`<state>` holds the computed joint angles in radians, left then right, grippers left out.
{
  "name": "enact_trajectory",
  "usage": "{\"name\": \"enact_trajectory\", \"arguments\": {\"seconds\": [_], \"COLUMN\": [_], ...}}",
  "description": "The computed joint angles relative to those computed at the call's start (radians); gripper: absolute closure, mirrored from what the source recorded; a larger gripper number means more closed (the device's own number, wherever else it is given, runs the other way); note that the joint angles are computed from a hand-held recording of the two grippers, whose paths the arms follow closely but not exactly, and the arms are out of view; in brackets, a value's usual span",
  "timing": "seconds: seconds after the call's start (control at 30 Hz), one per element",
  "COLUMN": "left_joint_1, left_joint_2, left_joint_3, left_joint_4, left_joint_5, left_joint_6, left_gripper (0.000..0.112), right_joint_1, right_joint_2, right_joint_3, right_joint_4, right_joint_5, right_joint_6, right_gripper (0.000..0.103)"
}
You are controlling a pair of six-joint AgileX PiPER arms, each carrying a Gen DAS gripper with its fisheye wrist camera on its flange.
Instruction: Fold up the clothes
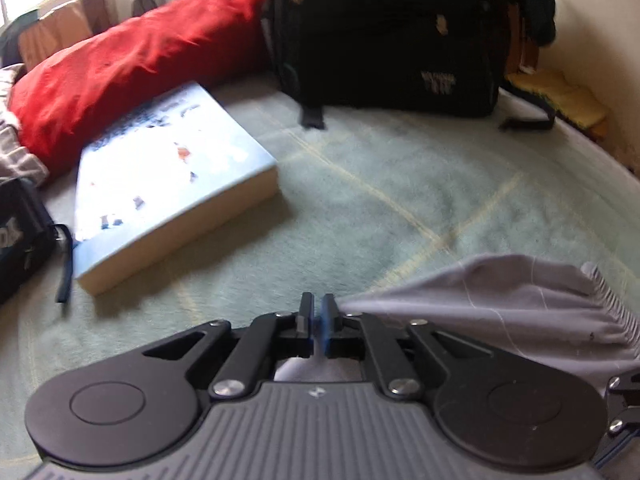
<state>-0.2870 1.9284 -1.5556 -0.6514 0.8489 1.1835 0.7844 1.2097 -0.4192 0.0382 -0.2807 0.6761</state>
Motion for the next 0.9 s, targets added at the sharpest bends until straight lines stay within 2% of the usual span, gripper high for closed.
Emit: {"name": "enact_trajectory", "arguments": {"seconds": [0.1,0.17,0.2,0.4,0.47,0.5,0.63,0.83,0.9], "left_joint_1": [0.045,0.081,0.099,0.195,0.222,0.235,0.270,0.269,0.250], "left_joint_2": [-0.015,-0.024,-0.028,-0.056,-0.050,-0.044,-0.015,0.013,0.032], "left_joint_3": [-0.039,-0.060,-0.072,-0.011,0.000,-0.004,-0.004,-0.022,-0.063], "left_joint_4": [-0.006,-0.005,-0.005,0.079,0.112,0.129,0.172,0.191,0.250], "left_joint_5": [0.028,0.043,0.051,-0.003,-0.023,-0.022,-0.045,-0.021,0.019], "left_joint_6": [-0.003,0.009,0.014,0.090,0.135,0.142,0.172,0.263,0.200], "left_gripper": [0.104,0.093,0.092,0.088,0.071,0.068,0.068,0.068,0.075], "right_joint_1": [-0.011,-0.013,-0.013,-0.018,-0.019,-0.019,-0.023,-0.040,-0.040], "right_joint_2": [-0.013,-0.010,-0.009,-0.003,-0.002,-0.002,-0.001,0.007,0.005], "right_joint_3": [0.005,0.003,0.002,-0.003,-0.004,-0.004,-0.005,-0.008,-0.009], "right_joint_4": [-0.061,-0.068,-0.071,-0.093,-0.091,-0.091,-0.131,-0.200,-0.201], "right_joint_5": [0.006,0.009,0.011,0.020,0.022,0.022,0.027,0.027,0.033], "right_joint_6": [0.057,0.064,0.067,0.088,0.086,0.086,0.123,0.193,0.195], "right_gripper": [0.000,0.000,0.000,0.000,0.000,0.000,0.000,0.000,0.000]}}
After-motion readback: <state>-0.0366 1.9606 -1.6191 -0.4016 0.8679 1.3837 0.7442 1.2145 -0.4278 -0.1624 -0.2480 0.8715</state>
